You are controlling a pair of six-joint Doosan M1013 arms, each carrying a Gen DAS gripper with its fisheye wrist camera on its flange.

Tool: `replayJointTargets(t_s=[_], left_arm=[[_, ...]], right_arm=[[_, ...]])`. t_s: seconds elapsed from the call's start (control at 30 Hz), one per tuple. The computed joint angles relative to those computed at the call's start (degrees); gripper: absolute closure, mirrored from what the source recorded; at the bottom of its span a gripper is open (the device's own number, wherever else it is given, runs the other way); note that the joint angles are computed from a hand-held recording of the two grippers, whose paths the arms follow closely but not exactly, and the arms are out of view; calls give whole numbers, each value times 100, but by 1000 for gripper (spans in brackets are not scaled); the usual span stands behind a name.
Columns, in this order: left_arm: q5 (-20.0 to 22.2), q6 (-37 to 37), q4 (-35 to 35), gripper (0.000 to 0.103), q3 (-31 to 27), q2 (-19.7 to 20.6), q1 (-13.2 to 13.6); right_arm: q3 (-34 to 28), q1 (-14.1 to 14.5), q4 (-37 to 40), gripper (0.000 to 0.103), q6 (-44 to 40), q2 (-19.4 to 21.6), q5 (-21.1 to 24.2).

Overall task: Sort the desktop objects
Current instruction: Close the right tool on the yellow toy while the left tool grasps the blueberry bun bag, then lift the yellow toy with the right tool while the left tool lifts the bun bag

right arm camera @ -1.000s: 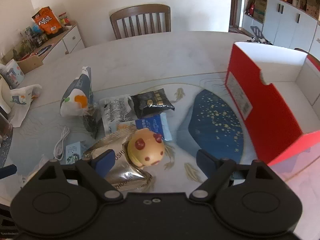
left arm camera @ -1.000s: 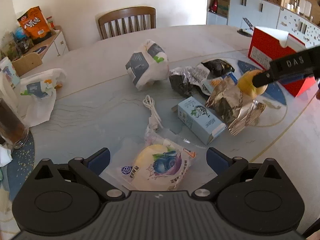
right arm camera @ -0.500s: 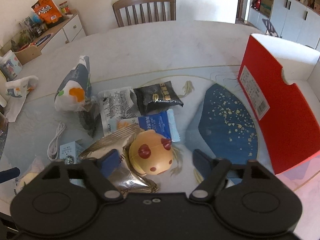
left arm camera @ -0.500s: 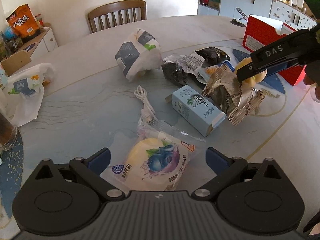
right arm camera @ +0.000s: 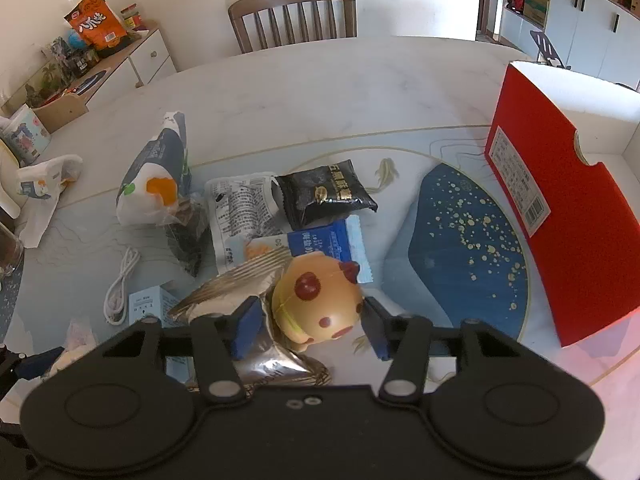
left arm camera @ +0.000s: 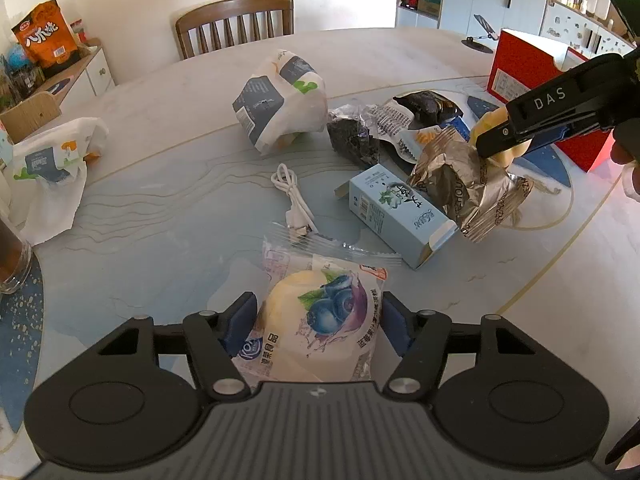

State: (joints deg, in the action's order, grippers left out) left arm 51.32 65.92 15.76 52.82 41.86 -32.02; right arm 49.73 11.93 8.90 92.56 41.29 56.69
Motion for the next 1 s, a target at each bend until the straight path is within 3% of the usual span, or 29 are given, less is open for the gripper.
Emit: replayJointTargets(t_s=[0.33,1.0], left_arm=[[-61,4,-142,45,32,-31,30],[-345,270,-498,49,256,-275,91]], right_arm=[[44,9,-117,61,137,-46,-93],[636,-37,-158,62,550,-524,-549]])
